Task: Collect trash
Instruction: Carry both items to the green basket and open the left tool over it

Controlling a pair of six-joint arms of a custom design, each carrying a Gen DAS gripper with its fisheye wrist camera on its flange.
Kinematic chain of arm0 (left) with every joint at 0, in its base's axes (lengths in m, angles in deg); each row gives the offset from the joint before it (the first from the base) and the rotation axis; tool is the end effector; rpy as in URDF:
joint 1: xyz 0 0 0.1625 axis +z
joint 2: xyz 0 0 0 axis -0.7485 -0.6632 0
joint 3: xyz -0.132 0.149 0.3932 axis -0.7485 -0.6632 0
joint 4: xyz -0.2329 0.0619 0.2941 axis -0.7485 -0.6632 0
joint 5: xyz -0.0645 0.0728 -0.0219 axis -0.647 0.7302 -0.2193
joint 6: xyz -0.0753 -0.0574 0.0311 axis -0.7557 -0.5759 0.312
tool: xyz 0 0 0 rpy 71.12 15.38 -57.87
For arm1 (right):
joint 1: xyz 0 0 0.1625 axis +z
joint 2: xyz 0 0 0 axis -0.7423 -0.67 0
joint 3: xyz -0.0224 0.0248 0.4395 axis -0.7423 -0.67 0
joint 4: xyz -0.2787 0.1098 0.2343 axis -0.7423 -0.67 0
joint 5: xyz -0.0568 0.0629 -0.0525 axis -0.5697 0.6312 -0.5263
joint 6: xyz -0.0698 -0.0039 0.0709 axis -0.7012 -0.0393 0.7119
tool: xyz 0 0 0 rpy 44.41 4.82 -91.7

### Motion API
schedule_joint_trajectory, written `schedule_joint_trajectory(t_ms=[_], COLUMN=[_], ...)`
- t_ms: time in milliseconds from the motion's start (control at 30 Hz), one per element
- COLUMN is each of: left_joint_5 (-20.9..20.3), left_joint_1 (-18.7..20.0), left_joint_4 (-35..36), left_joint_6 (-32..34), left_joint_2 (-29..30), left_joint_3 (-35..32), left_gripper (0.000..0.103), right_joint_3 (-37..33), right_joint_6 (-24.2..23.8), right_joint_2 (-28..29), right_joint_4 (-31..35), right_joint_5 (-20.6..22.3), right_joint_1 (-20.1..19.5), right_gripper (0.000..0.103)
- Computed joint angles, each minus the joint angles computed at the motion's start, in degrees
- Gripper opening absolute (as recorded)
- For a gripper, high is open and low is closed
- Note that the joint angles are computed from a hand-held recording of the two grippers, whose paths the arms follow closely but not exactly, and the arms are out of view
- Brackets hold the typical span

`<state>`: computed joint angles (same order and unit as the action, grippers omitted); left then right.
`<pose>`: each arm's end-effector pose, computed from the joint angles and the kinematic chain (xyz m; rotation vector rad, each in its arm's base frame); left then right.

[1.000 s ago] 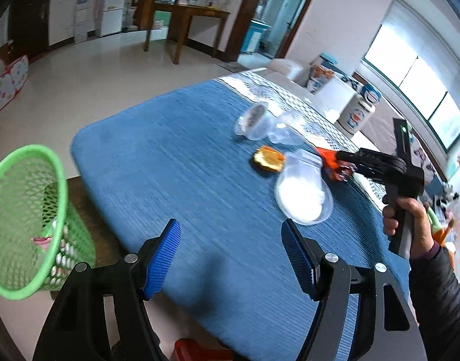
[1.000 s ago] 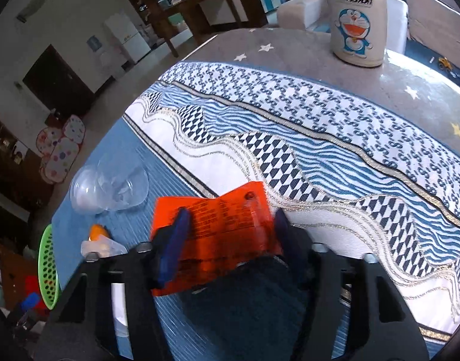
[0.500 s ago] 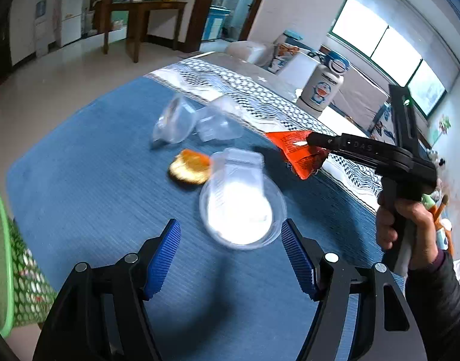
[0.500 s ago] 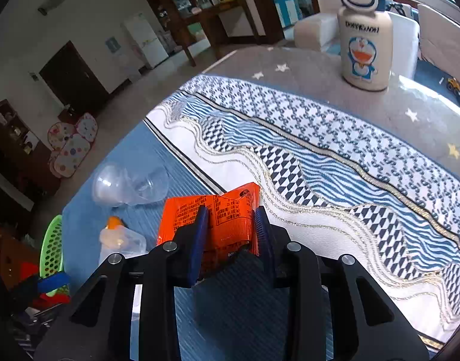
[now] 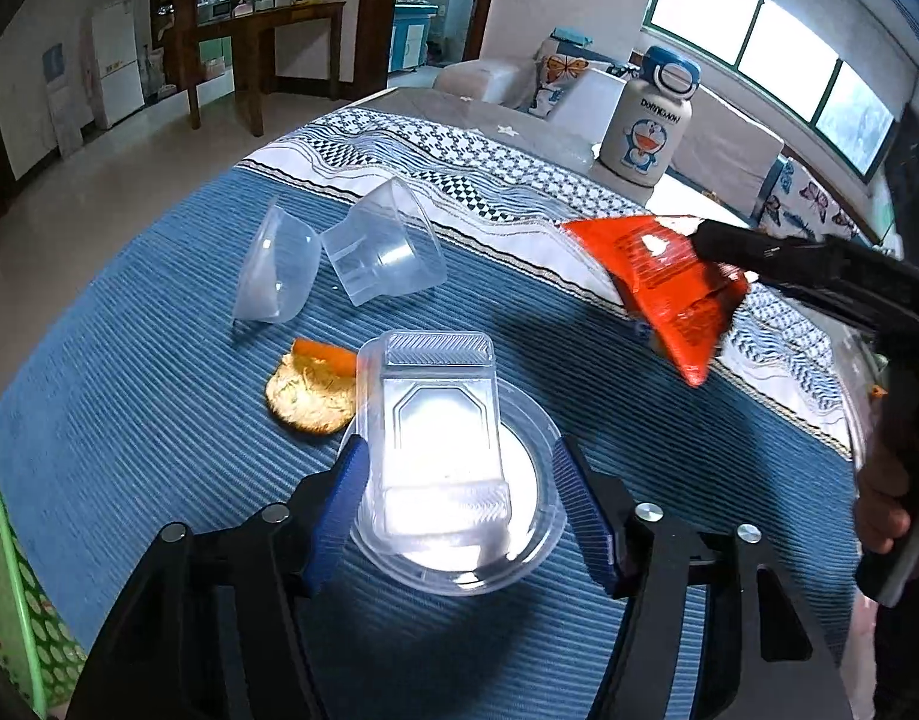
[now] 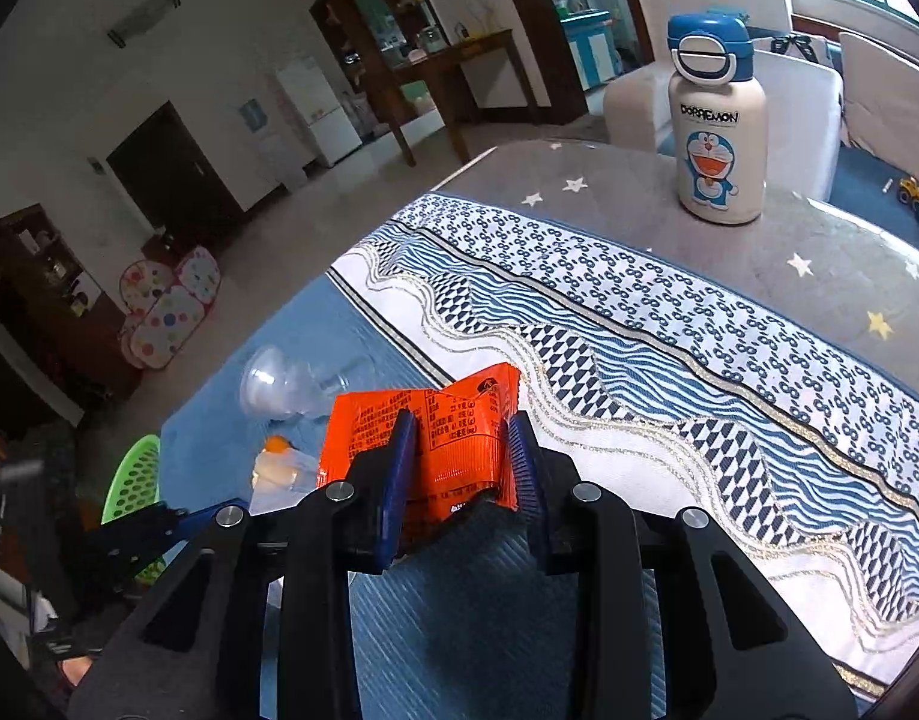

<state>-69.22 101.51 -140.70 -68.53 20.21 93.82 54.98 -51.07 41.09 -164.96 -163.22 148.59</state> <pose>-0.2185 -0.6175 0.1090 0.5215 2.4721 -0.6326 0.2248 -0.6250 0.1642 0.5058 -2.6498 0.8843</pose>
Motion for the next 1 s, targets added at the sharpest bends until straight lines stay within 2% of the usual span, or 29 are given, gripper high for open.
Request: schedule_joint_trajectory(t_ms=[200,533,833,1000], left_joint_5=[1.1,0.7,1.6,4.0], left_joint_1=[0.6,0.4,-1.2,-2.1], left_joint_4=[0.9,-2.2,-8.4,-12.0], left_joint_6=[-0.8,-1.7,-2.4,-3.7], left_joint_2=[1.5,0.3,-6.5,-12.5], left_joint_3=[-1.5,0.5,7.6,13.1], left_gripper=[0.046,0.045,0.045,0.045], right_joint_3=[0.8,2.7,4.3,4.1], right_joint_6=[0.0,0.5,-0.2,-0.3], right_joint_2=[-0.4,-1.3,-1.6,-0.8], right_joint_4=[-0.6,-1.7,-2.9,-2.3], right_joint_5=[0.3,0.5,1.8,3.0], right_joint_1=[0.0,0.1,2.5,4.5], right_gripper=[0.032,0.032,0.032,0.032])
